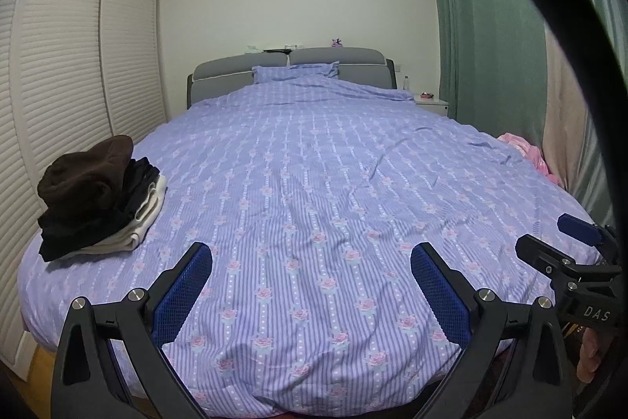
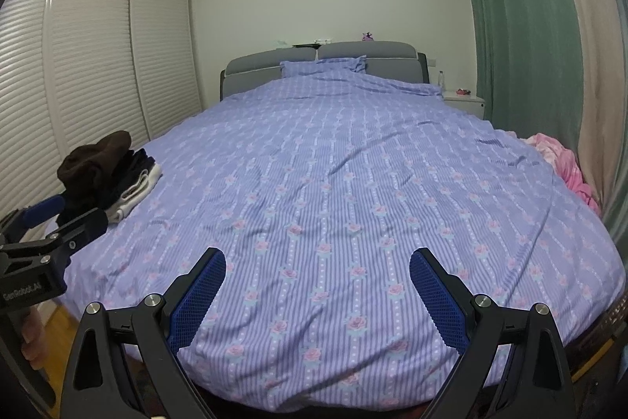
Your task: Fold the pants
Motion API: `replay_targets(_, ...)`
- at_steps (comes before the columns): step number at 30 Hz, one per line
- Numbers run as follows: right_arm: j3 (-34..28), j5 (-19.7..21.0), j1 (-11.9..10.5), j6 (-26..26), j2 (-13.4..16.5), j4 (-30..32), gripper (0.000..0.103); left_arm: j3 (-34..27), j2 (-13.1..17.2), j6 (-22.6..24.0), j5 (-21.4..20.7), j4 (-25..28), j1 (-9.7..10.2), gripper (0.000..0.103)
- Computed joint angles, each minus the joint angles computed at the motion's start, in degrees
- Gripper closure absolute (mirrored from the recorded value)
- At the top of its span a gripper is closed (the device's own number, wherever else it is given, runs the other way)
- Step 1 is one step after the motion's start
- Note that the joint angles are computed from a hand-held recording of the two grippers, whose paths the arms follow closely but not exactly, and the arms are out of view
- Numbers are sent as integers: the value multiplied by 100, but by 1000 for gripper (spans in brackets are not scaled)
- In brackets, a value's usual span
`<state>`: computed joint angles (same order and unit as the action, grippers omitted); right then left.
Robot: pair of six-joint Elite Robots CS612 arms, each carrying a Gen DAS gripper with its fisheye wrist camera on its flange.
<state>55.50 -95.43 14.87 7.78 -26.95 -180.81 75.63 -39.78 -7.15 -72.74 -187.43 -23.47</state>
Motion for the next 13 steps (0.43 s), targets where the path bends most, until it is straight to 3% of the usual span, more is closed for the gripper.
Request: replay_targets(13,85,6,-10,34,-39,-51,7,9,-4,-1,112,-66,-10,0)
